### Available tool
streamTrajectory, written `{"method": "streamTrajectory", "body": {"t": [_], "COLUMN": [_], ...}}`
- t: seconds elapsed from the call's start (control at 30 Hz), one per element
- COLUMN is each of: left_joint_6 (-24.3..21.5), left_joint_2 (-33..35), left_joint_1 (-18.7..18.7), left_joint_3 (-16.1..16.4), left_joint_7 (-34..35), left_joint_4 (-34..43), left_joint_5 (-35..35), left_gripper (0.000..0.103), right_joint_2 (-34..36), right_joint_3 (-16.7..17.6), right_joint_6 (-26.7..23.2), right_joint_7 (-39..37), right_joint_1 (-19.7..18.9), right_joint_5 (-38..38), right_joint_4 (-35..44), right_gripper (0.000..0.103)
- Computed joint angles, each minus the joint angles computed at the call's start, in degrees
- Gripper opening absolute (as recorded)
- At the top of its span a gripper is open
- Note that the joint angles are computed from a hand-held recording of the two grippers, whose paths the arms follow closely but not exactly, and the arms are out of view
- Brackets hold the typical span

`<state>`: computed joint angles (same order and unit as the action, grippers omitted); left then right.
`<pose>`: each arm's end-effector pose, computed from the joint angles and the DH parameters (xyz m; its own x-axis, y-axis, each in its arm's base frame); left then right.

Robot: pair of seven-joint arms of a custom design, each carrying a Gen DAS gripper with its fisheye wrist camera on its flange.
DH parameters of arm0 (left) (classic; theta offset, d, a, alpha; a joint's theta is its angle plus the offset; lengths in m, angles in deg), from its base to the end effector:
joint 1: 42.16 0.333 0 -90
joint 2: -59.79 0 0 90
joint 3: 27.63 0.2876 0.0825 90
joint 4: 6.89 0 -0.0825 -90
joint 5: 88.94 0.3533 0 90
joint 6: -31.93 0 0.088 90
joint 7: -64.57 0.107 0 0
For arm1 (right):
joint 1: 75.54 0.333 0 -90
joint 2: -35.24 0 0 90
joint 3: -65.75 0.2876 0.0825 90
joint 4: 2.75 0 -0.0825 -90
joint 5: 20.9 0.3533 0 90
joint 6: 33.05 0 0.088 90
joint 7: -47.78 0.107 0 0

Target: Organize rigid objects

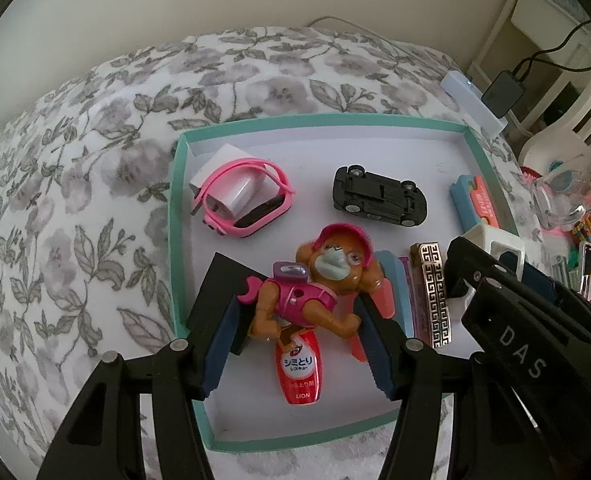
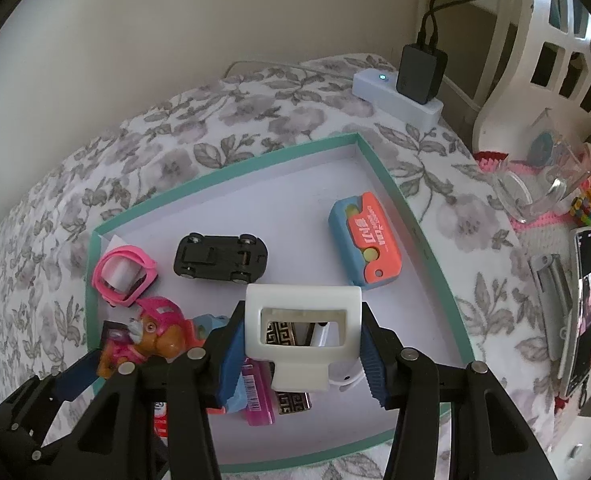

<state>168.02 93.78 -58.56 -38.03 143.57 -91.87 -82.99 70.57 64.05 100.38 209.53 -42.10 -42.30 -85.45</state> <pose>0.6299 -0.2907 0.3552 -0.2983 -0.9521 0.0676 -0.9171 0.2662 -0.2968 0.5948 0.3654 0.3482 -0.4304 -0.8968 -0.1027 -0.8120 0.4344 -0.3898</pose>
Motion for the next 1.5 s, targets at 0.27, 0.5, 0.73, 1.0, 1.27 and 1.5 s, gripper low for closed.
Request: {"method": "streamTrajectory", "body": {"t": [0.27,0.5,0.73,1.0,1.27,1.5], "left_joint_6": [2.30,4.44,4.90,3.80,6.09,8.47], "left_joint_2": [-1.69,-3.69,-4.82,-5.87,-8.32,-11.53], "left_joint_1": [0.85,1.62,0.48,2.53,4.74,5.39], "left_joint_3": [-0.24,0.58,5.81,7.21,5.52,4.95], "left_joint_7": [-0.31,-3.05,-16.09,-24.88,-24.86,-22.98], "left_joint_4": [-1.67,-3.57,-4.96,-6.84,-10.96,-14.88], "left_joint_5": [-1.11,-1.85,5.82,10.96,11.75,11.66], "left_gripper": [0.069,0.069,0.070,0.097,0.101,0.101], "right_joint_2": [-1.31,-3.07,-0.60,2.13,3.54,4.25], "right_joint_3": [-0.94,-1.37,-0.08,-0.56,-1.15,-1.60], "right_joint_6": [0.06,0.14,-0.35,-0.85,-0.35,-1.35], "right_joint_7": [2.43,5.42,2.56,0.00,-0.45,-0.66], "right_joint_1": [0.98,1.80,1.45,2.99,4.28,5.55], "right_joint_5": [-2.34,-6.09,-5.39,-4.89,-4.93,-5.83], "right_joint_4": [-0.64,-1.37,2.14,5.97,7.80,9.50], "right_gripper": [0.058,0.058,0.062,0.078,0.102,0.103]}}
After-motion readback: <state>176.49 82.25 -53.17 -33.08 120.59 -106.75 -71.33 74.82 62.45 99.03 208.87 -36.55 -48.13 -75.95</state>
